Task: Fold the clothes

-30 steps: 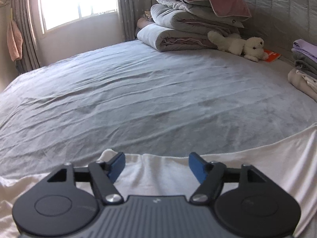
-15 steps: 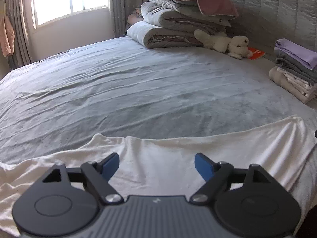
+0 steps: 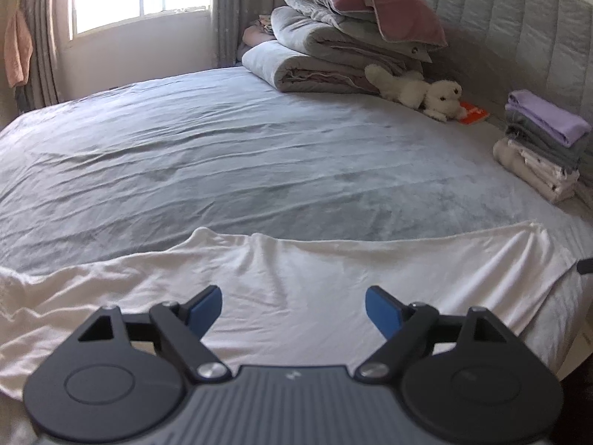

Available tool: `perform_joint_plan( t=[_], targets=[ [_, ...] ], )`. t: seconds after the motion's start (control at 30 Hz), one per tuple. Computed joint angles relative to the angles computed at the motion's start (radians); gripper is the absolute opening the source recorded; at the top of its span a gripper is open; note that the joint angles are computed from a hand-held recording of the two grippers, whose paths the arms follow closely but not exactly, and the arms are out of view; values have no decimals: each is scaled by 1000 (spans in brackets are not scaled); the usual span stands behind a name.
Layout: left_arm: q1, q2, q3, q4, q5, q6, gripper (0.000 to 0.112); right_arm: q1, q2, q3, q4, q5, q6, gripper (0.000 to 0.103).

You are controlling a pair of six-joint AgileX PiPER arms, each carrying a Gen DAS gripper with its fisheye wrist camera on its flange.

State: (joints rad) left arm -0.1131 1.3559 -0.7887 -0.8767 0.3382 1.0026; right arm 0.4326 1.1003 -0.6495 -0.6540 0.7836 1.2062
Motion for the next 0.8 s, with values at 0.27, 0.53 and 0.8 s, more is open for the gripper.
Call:
perform_joint_plan(
  t=[0.27,0.53,0.8],
  targets=[
    [120,-1,15,-308,231,316,77,-57,-91,113,-59,-101,181,73],
    [69,29,56,-422,411,583,61,-311,-203,203,144,-302,3,52],
    [-26,63,88,-439,488,788,51,-408,-127,220,308,-481,-178,48]
  ],
)
